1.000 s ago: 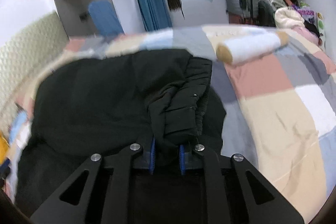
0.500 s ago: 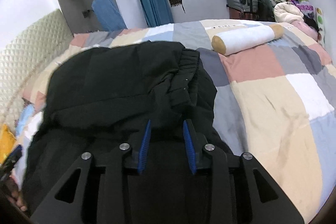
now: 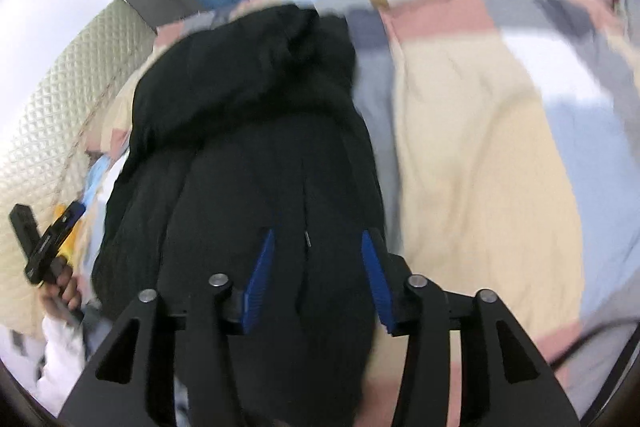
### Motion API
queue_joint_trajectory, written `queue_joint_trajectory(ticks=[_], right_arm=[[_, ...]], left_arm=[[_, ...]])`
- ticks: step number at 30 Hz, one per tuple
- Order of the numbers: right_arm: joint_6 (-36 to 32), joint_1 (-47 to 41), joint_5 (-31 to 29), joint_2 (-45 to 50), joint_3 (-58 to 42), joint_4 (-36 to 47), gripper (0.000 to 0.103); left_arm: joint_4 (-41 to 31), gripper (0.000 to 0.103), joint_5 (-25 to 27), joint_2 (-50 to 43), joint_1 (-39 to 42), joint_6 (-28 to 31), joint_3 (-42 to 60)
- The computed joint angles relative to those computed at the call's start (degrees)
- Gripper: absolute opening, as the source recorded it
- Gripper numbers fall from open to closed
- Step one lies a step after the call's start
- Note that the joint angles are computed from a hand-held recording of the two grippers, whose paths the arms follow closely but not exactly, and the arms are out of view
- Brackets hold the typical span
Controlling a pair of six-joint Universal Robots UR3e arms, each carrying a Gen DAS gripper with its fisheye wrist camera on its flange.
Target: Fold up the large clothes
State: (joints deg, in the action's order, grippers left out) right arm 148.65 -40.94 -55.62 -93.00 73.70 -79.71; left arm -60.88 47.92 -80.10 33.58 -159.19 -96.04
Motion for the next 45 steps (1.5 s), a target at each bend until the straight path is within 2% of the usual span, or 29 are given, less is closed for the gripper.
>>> queue_joint_trajectory(ticks=[2,4,7,10,14,17,21,22,24,30,34,39,45], right_arm=[[-5.7,-3.2,-0.3,-0.1,0.9,7.0,0.053],[-9.1,-6.0,0.1,-0.4,3.0,11.9,0.056],[-14.2,-8.0,0.6,-0.5,5.5,16.5,0.068],[-15.3,-7.3,0.7,0.1,7.5,18.4,0.071],[-14.1,-4.1,0.1,3.3,6.2,18.5,0.073],[-10.5,-1.6,-1.4,5.6,4.6,16.6,0.074],[-13.1,1.8,-2.7,8.4,1.2,19.5,0.083],[-13.6,3.0,-3.5,9.4,0.2,20.0,0.084],[-13.1,5.2,-4.5,11.6,-1.5,20.1,0.092],[-13.1,9.2,-7.7,14.3,-5.2,21.0,0.096],[-18.0,9.2,-3.8,13.8,-9.2,26.7,0.096],[-24.6,8.7,2.8,12.4,-14.4,34.6,0.096],[-14.9,11.5,-7.4,14.6,-12.3,28.0,0.096]], left_arm=[[-7.3,0.063,-0.4,0.4,3.1,1.3,2.6],[-20.6,0.063,-3.0,-0.6,7.4,6.4,7.5],[-35.4,0.063,-1.3,-2.9,11.0,12.2,14.5],[-44.9,0.063,1.8,-5.1,13.7,16.6,19.2],[-51.9,0.064,5.6,-7.9,16.3,18.8,21.7],[-54.5,0.064,6.6,-10.7,17.0,16.7,22.6],[-57.8,0.064,6.5,-13.9,17.1,14.9,23.2],[-57.7,0.064,6.8,-14.1,17.0,14.1,22.9],[-56.1,0.064,7.3,-14.4,16.7,11.9,22.2],[-51.0,0.064,12.4,-15.2,15.0,4.7,20.6],[-49.7,0.064,15.2,-17.5,13.4,1.0,21.0],[-50.3,0.069,17.7,-21.6,10.3,0.2,23.8],[-54.6,0.070,16.0,-25.4,10.3,1.8,26.4]])
